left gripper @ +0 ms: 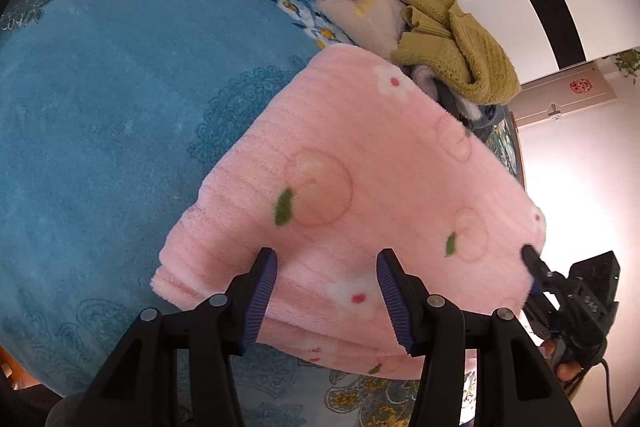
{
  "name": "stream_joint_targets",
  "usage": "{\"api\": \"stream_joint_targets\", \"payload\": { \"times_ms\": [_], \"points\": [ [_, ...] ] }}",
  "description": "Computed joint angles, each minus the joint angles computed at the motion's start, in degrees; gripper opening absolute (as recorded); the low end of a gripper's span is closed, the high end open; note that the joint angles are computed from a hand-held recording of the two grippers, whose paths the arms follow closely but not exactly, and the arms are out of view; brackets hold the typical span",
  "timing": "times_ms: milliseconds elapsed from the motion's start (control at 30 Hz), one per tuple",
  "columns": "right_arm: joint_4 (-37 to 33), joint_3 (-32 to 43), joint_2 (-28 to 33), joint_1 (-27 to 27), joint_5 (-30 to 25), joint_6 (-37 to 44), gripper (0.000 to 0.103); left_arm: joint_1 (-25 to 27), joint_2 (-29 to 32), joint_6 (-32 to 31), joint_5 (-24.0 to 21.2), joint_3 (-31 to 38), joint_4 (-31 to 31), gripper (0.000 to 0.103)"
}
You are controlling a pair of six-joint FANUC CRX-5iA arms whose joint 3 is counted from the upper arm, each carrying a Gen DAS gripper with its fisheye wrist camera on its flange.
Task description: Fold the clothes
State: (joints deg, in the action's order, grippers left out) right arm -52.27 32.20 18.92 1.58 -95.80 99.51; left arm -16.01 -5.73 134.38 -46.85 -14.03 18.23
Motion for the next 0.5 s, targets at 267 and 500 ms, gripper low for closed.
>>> {"api": "stream_joint_targets", "payload": {
  "times_ms": [267,500],
  "points": [
    [7.96,-3.44,4.28,-0.88,1.78,-8.55,0.014,0.25,-2.09,-4.46,4.32,-3.21,4.43,0.056],
    [10.68,-0.88,3.52,-0.57,4.03,-5.15,0.014,0.38,0.52,-6.51,1.79,-1.59,6.37,0.056]
  ]
}}
